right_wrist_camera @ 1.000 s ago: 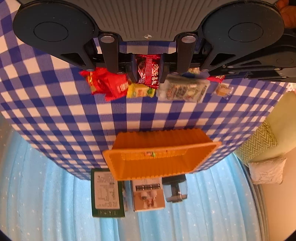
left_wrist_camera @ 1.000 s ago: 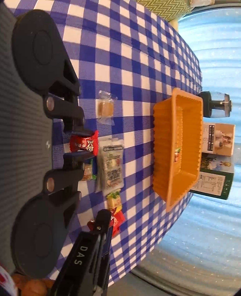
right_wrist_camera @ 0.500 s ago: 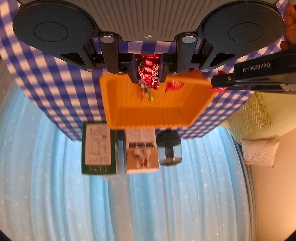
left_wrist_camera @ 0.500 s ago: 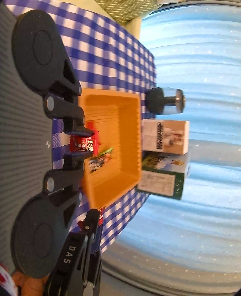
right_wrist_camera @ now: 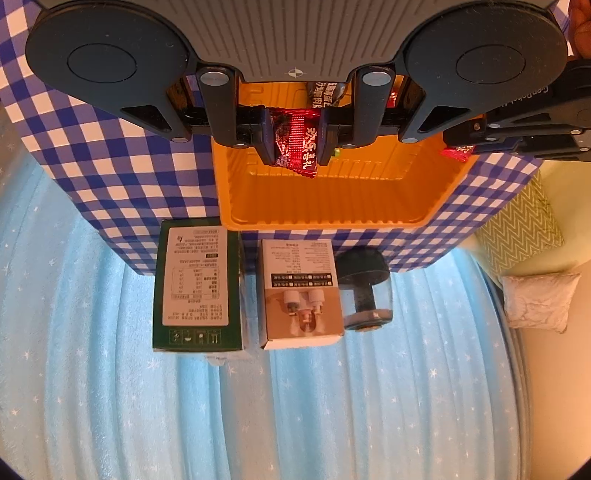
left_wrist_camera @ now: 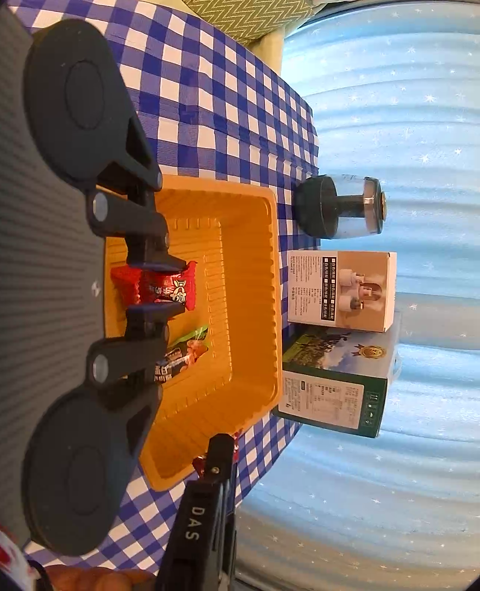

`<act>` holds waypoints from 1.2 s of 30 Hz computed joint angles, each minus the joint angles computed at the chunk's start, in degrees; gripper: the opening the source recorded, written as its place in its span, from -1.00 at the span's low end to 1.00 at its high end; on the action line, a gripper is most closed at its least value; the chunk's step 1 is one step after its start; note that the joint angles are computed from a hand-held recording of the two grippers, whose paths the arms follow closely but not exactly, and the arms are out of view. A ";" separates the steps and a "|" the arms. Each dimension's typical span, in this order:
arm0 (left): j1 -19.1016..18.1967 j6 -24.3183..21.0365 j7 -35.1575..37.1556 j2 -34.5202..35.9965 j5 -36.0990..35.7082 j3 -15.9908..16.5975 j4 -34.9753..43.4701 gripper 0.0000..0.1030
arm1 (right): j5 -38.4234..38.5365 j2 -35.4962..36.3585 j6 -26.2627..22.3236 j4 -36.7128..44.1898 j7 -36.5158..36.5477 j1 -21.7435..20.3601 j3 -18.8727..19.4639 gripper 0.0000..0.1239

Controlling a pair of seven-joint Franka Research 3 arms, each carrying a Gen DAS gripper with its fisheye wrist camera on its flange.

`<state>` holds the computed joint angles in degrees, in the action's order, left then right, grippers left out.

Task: Organize snacks
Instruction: 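Carry both snacks into the orange tray and open both tools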

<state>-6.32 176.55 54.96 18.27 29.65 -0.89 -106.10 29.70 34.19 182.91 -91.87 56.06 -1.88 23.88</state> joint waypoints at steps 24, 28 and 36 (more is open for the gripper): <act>1.07 -0.82 -0.97 0.94 -0.38 0.93 0.85 -0.52 | 0.77 2.35 -3.44 3.83 -0.43 3.27 -3.71 -0.60; 1.07 -0.58 -0.79 0.91 -0.26 0.70 0.76 -0.44 | 2.11 2.85 -5.00 4.36 -3.38 0.85 -0.55 -0.53; 1.94 -0.26 1.32 0.46 -2.17 -0.63 0.06 -0.40 | 5.86 2.67 -0.93 4.24 -2.50 0.32 -0.24 -0.22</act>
